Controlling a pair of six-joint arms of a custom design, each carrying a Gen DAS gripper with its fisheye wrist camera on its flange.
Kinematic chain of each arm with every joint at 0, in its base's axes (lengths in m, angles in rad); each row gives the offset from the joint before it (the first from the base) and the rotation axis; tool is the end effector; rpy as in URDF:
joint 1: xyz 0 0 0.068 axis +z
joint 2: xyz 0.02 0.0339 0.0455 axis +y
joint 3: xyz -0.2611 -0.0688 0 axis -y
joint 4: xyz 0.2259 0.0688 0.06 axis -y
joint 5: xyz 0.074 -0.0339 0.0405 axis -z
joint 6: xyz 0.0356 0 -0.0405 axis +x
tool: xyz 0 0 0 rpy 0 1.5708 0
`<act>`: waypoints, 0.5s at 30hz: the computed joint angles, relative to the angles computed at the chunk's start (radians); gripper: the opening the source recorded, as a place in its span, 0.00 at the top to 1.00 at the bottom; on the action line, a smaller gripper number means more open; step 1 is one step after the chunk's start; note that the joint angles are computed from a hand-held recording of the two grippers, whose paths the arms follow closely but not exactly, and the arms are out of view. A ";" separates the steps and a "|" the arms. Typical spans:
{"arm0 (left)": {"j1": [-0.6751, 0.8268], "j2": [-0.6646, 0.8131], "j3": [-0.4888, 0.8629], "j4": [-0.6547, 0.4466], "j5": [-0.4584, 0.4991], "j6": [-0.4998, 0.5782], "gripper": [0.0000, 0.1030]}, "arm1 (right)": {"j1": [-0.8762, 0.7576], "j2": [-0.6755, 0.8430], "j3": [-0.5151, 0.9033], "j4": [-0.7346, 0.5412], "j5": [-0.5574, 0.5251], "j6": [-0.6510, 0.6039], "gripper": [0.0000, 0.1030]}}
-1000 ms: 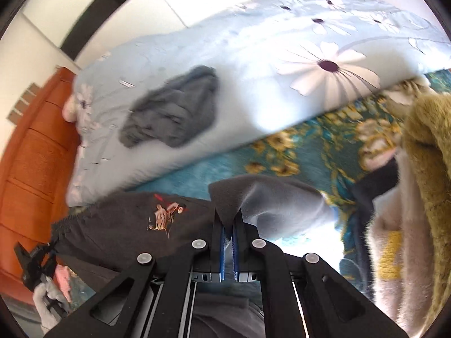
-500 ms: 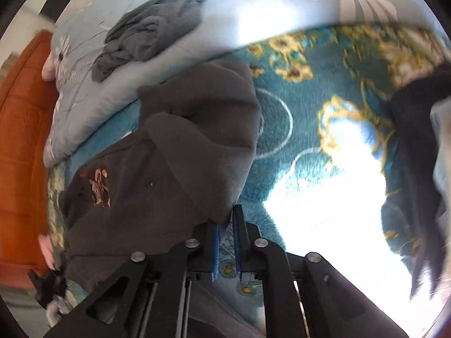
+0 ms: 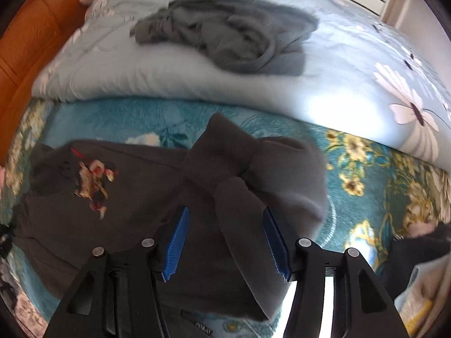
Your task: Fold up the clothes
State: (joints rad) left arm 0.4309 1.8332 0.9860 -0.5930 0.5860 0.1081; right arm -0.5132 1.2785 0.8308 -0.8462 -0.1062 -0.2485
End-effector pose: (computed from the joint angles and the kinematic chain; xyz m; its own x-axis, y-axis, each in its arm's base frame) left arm 0.2769 0.1056 0.1333 -0.9261 -0.3268 -0.1886 -0.1837 0.8272 -0.5311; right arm 0.1798 -0.0970 0.2146 -0.9261 0.2412 -0.2900 0.2426 0.9696 0.0316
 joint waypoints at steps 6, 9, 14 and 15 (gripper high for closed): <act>-0.002 0.010 0.007 -0.009 0.002 -0.004 0.78 | 0.102 0.144 -0.028 0.100 0.139 0.096 0.48; -0.005 0.012 0.008 -0.008 0.001 -0.012 0.77 | 0.076 0.152 -0.024 0.093 0.146 0.097 0.78; -0.004 0.016 0.011 -0.011 0.008 -0.015 0.77 | -0.244 0.053 0.096 -0.044 -0.141 0.025 0.94; -0.003 0.017 0.012 -0.012 0.010 -0.014 0.77 | -0.323 0.045 0.138 -0.080 -0.212 0.010 0.94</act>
